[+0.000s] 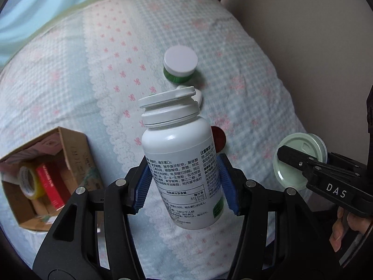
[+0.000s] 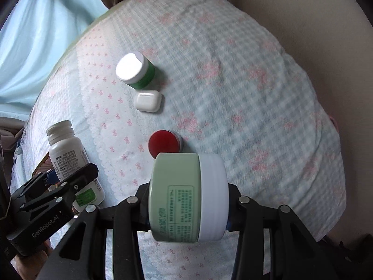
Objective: Organize rigid objects
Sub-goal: 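Lift the pill bottle and green jar and carry both over the cardboard box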
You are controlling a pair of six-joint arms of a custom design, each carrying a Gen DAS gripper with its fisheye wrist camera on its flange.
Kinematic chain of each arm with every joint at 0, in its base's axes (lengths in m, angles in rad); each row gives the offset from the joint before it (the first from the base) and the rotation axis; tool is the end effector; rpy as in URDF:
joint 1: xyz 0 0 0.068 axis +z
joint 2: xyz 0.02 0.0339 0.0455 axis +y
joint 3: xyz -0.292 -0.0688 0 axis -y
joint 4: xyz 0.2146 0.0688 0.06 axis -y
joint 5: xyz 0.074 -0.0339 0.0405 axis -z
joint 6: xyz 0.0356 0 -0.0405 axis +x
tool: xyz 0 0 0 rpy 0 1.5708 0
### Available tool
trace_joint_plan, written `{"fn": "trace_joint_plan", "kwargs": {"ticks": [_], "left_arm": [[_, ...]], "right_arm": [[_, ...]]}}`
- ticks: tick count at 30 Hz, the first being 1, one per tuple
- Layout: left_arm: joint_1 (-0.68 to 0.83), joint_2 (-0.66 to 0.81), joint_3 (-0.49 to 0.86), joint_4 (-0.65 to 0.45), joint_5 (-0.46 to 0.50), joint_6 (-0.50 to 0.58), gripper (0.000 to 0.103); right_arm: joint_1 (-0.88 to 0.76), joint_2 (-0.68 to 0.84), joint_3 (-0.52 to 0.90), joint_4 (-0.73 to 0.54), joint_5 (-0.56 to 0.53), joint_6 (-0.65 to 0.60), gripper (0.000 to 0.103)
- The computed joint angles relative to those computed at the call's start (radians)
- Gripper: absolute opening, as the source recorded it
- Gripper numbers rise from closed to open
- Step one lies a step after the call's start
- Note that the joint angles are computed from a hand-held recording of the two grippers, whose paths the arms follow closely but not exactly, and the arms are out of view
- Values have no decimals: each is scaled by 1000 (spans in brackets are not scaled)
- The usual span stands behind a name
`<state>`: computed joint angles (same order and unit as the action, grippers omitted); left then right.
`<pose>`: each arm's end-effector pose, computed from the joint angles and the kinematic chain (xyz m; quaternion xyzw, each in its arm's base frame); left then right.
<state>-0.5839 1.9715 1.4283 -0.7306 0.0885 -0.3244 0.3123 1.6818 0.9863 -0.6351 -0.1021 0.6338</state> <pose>0.3159 -0.2125 0.2181 0.1343 0.9789 -0.1042 0.1136 0.2668 0.0900 0.2060 0.1527 0.9797 0.0996 0.0834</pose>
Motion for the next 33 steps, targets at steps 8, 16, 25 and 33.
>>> {"fn": "trace_joint_plan", "kwargs": {"ticks": [8,16,25,33], "left_arm": [[25,-270,-5,-86,-33,-120,51],[173,-526,-16,-249,-75,-103,51],[622,-696,-65,-379,103,227,51],[1132,-574,-16,-510,329,768,51]], "right_arm": [[123,-125,248,-230,115,-78,39],[303,-75,488,-330,135,-80,39],[580,96,793,-395,230,64,39],[737,396,1208,-488,276,260,39]]}}
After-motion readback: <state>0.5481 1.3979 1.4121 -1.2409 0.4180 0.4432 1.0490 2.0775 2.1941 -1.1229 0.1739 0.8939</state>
